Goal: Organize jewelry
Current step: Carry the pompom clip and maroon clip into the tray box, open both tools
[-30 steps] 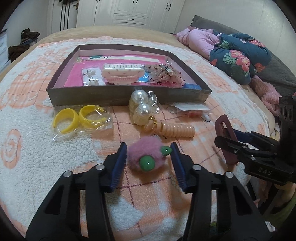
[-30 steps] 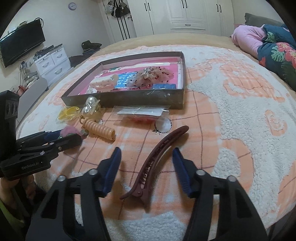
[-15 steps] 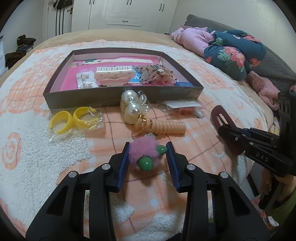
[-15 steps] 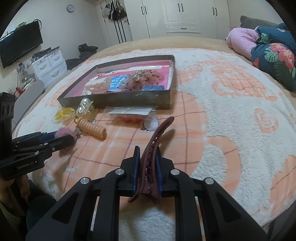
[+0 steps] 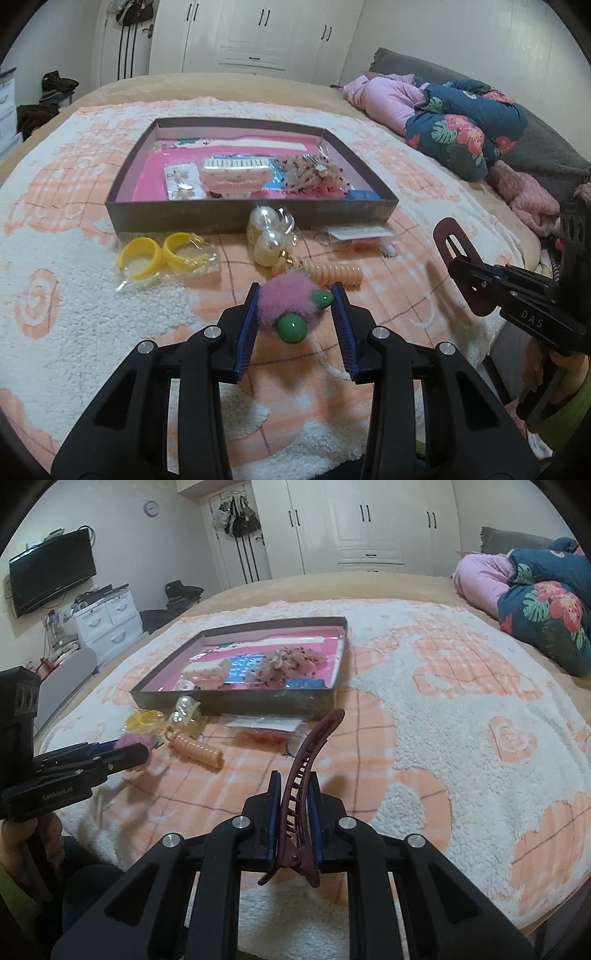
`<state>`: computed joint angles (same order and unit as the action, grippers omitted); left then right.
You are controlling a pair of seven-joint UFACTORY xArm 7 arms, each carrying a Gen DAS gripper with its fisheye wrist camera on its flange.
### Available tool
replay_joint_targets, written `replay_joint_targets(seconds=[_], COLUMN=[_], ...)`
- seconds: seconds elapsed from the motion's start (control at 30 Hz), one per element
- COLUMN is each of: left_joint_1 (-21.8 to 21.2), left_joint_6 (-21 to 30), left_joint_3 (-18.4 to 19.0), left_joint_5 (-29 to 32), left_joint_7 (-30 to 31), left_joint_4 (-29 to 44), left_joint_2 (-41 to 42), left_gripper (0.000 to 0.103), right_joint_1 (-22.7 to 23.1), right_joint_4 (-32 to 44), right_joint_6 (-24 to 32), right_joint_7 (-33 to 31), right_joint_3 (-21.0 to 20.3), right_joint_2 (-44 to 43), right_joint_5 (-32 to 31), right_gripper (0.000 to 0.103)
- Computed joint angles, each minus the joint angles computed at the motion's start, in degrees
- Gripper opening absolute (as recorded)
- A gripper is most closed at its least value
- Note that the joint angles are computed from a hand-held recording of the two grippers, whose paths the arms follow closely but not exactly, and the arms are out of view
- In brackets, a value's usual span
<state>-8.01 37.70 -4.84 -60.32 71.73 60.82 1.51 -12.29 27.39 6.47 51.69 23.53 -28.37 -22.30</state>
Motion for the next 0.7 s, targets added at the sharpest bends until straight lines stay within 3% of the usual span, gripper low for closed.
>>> replay_joint_targets(seconds=[0.7], left_joint_1=[2.1], left_joint_6=[-0.8], left_joint_3=[1.8], left_joint_5=[-5.1], left_joint_7=[1.5], left_joint_4=[2.1], left_joint_2=[-0.4], left_gripper=[0.029], right_joint_1=[2.0], right_joint_4=[9.5], right_joint_6=[-0.4], right_joint_7=[-1.2], right_joint_3=[1.3], right_joint_2=[7.8], right_joint_5=[-5.0], right_gripper=[0.014])
